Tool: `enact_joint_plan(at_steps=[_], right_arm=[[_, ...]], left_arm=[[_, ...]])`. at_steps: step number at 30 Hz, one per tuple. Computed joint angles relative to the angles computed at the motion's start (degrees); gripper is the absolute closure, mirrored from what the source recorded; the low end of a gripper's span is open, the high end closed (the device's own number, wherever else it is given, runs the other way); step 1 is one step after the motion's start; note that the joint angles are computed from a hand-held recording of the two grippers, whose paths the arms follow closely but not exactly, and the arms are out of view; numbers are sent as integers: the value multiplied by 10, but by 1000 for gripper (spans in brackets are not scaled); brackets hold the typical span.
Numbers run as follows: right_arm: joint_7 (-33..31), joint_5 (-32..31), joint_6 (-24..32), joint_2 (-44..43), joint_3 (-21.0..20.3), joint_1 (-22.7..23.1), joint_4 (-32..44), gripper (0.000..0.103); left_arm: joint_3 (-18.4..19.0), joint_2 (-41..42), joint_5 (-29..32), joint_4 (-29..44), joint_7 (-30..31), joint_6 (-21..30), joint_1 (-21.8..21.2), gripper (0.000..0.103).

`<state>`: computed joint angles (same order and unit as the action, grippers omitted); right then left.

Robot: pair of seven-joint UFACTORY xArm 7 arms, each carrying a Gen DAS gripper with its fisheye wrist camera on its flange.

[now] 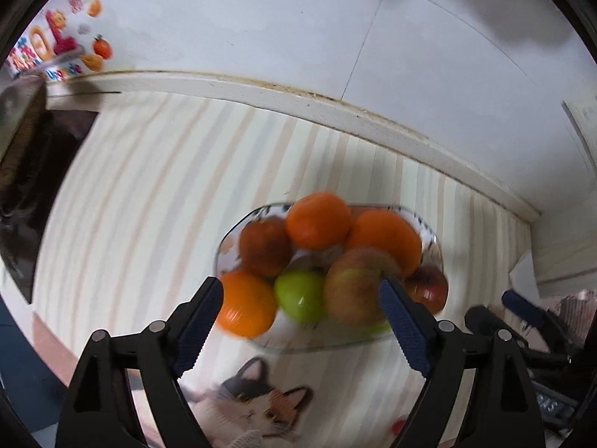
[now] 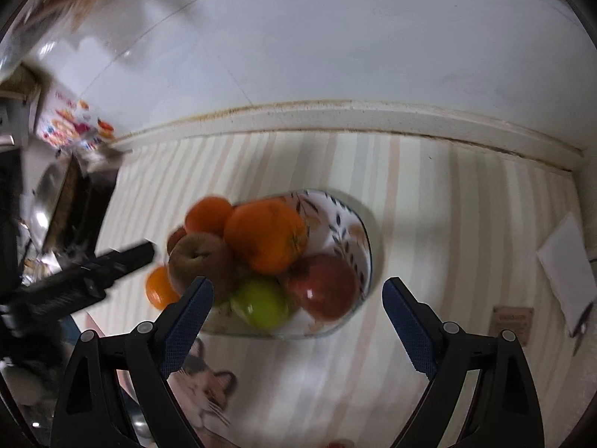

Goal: Organize fruits
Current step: 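Lift both tools from the plate and move toward the cherry tomatoes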

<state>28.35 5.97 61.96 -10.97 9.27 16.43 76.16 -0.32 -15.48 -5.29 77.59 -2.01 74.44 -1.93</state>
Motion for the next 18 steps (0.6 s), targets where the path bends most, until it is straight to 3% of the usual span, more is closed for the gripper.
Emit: enact_joint_plan(at_steps=[5, 7, 9, 18], right_arm=[[22, -14, 13, -25, 24, 20, -36, 7], [25, 20, 3, -35, 20, 29, -63, 7], [45, -13, 12, -45, 36, 31, -72, 7], [101, -86, 74, -134, 73, 34, -48, 7]], left_arm=[[-6, -103, 47, -116, -6, -4, 11, 18], [-3, -120, 50, -144, -12, 26, 15, 18], [-1, -141, 55, -167, -15, 38, 19, 18], [-9, -222, 76, -131, 6, 57, 15, 18]])
